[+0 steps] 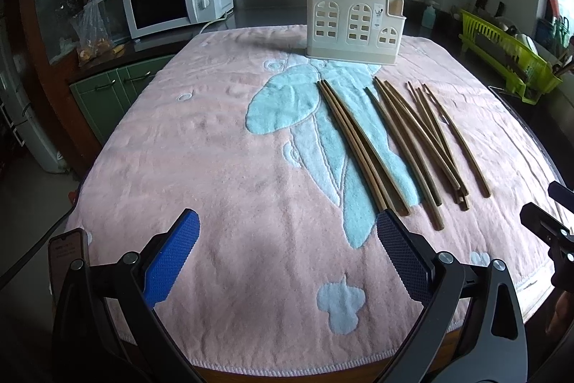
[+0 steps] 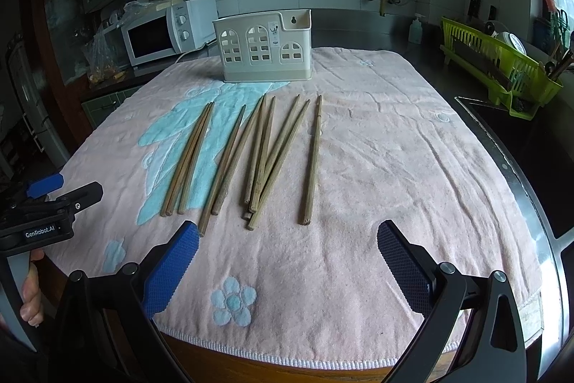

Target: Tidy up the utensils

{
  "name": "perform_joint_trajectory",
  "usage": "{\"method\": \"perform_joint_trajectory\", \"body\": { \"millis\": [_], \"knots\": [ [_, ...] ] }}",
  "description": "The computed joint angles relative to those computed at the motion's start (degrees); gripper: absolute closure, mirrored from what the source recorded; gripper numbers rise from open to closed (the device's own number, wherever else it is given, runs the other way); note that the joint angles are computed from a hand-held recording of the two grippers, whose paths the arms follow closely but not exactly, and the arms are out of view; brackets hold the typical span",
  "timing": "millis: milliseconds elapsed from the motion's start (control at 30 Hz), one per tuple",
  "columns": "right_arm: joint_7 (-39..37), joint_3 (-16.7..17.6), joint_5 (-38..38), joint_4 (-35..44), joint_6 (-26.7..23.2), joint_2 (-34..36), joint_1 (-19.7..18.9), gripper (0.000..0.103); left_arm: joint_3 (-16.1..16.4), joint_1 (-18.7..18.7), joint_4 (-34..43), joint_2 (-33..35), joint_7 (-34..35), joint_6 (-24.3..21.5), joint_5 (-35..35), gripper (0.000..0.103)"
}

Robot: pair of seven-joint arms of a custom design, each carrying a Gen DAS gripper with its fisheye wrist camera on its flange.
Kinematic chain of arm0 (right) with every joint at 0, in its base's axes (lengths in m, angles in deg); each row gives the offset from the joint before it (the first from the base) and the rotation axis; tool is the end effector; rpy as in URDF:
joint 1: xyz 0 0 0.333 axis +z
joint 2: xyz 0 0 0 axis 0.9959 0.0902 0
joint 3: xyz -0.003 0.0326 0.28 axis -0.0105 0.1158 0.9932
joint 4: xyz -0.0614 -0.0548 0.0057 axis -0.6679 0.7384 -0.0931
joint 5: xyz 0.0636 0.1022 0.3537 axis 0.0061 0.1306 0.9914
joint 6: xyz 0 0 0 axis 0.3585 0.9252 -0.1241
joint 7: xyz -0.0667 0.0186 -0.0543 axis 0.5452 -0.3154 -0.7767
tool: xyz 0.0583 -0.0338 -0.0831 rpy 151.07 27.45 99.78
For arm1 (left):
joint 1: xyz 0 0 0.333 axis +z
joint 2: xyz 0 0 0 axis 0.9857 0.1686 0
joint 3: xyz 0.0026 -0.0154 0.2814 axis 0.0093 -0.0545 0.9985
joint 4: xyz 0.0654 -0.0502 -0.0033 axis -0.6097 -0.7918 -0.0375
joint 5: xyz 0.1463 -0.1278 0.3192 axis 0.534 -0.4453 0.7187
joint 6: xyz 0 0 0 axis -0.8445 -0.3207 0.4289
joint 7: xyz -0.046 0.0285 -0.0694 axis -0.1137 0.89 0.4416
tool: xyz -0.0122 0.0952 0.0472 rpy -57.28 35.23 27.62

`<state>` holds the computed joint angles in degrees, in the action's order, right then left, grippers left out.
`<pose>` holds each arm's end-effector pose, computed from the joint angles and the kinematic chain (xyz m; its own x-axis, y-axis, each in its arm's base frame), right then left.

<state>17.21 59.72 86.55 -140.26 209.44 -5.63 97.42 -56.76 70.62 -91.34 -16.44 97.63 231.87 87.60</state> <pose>0.4786 0.1355 0.4601 0.2993 -0.9515 -0.0716 -0.6665 -0.1548 -0.7292 0.4500 -0.2195 0.4583 0.2026 -0.9793 -0.0009 -0.6974 -0.1436 -0.7022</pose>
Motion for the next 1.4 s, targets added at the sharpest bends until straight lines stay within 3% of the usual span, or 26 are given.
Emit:
{"method": "perform_joint_trajectory", "body": {
  "millis": [200, 300, 400, 700, 967, 1400],
  "knots": [
    [0.13, -0.5, -0.17, 1.03, -0.24, 1.58, -0.44, 0.007, 0.11, -0.03, 1.1, 1.51, 0.48, 0.1, -0.39, 0.006],
    [0.13, -0.8, -0.39, 1.78, -0.59, 2.58, -0.56, 0.008, 0.3, -0.13, 1.83, 2.58, 1.07, 0.29, -0.72, 0.013],
    [-0.15, -1.26, -0.04, 2.55, -0.8, 3.46, -0.34, 0.018, 0.55, -0.19, 2.51, 3.71, 1.53, 0.64, -1.07, 0.016],
    [1.57, -1.99, -2.49, 6.52, -3.04, 7.61, -0.55, 0.032, 1.63, -0.91, 6.58, 9.03, 6.76, 2.35, -6.43, 0.036],
    [0.51, -3.06, -1.22, 9.78, -4.83, 10.32, 0.26, 0.034, 1.79, -2.0, 11.99, 14.59, 10.56, 0.66, -9.67, 0.04],
    [-0.03, -3.71, -0.77, 12.66, -6.56, 12.95, 0.88, 0.035, 2.39, -2.49, 15.94, 17.98, 12.15, -1.13, -10.98, 0.045]
  ]
}}
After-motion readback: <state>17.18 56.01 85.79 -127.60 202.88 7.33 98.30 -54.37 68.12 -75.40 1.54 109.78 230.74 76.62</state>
